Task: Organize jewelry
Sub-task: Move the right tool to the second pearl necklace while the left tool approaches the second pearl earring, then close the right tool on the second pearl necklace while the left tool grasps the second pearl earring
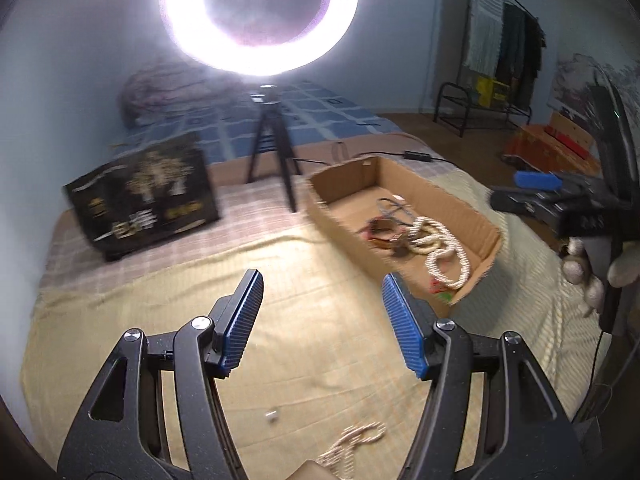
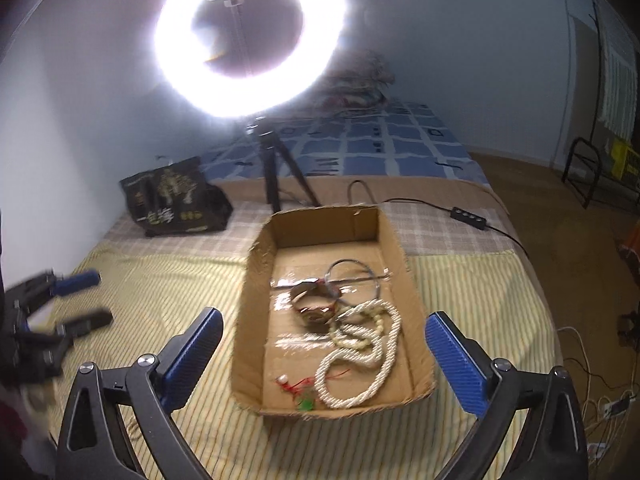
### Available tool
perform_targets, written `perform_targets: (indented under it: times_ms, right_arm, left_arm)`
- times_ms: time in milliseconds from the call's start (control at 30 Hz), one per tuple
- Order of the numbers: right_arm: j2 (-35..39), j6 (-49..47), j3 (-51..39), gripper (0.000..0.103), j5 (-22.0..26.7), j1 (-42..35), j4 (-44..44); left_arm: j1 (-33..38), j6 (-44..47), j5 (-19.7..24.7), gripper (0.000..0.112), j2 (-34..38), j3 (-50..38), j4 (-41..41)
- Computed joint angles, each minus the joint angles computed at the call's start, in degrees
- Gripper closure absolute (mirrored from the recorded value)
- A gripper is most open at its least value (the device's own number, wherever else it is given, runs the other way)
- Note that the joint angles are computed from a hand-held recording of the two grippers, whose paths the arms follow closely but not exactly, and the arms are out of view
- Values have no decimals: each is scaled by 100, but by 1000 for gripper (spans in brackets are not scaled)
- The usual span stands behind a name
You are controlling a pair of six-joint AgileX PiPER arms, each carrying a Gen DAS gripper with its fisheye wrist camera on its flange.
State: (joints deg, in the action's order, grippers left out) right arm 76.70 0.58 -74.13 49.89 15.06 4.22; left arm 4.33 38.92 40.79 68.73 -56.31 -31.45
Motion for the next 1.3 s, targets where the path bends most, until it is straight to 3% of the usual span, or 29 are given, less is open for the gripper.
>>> perform_targets:
  times_ms: [233, 433, 500, 700, 800, 967, 1300]
  right_arm:
    - [-371, 112, 338, 1, 127, 677, -5]
    - [-384, -73, 609, 2, 386, 1255, 319]
    - [-355, -145, 745, 6, 375, 1544, 289]
    - [-190, -399, 1135, 14, 201, 2347, 365]
    - [-32, -709, 1312, 15, 45, 2583, 687]
    - [211, -542, 1569, 3, -467, 3017, 688]
    - [911, 174, 1620, 0, -1150, 3640, 37]
  left_arm:
    - [1767, 1431, 833, 48, -162, 113, -826]
    - [2529, 2119, 1381, 48, -69, 323, -1100]
    - [2613, 2259, 1472, 57, -26, 440, -1115]
    - [2599, 2468, 1575, 72, 91, 789, -1072]
    - [2488, 2517, 1552, 73, 221, 918, -1022]
    - [2326, 2522, 1373, 76, 429, 1093, -979]
    - [1973, 2663, 712, 77, 805, 1344, -1011]
